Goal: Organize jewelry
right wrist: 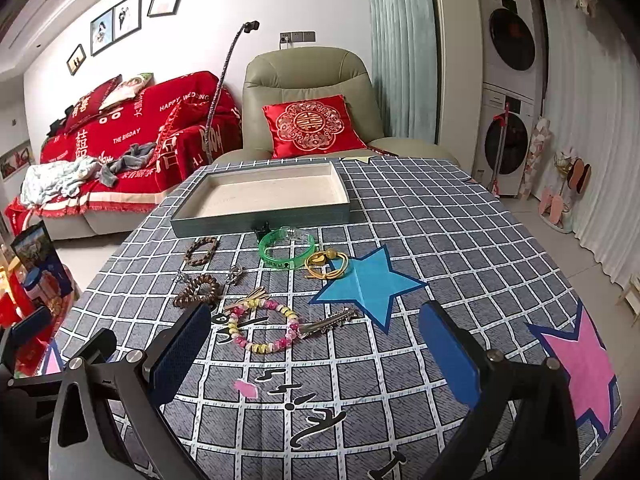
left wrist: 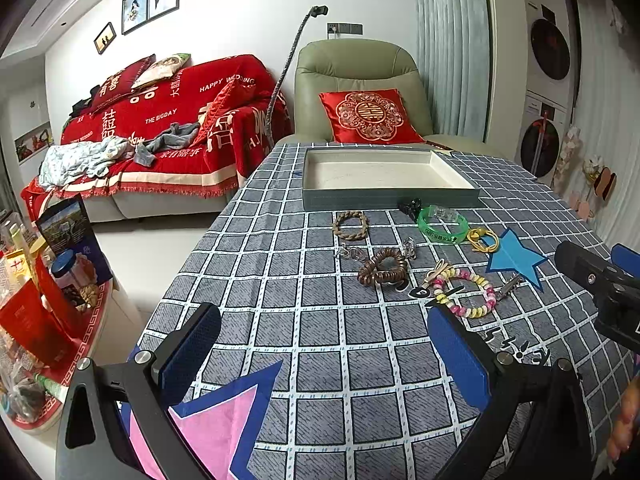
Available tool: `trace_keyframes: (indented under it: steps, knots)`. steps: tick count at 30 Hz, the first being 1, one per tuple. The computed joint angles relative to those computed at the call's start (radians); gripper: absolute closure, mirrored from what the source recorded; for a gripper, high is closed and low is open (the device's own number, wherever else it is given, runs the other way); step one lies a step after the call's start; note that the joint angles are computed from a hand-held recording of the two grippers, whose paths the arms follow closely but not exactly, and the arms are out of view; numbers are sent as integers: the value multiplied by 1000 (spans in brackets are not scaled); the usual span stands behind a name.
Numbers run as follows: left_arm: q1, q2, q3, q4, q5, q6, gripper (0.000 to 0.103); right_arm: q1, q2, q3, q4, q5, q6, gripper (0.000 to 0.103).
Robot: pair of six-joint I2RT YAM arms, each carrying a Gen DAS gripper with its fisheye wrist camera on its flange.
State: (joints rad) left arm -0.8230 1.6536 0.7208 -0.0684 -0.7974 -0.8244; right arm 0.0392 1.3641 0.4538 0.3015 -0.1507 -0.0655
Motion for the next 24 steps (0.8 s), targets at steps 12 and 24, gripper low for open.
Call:
trace_keyframes:
  steps: [12, 24]
  knots:
    - [-1, -2, -3, 1, -1, -1, 0, -1, 0, 0, 0, 0, 0, 0]
    - [-2, 0, -6, 6, -1, 4, 0, 14, -11, -7, -1, 6, 10, 0]
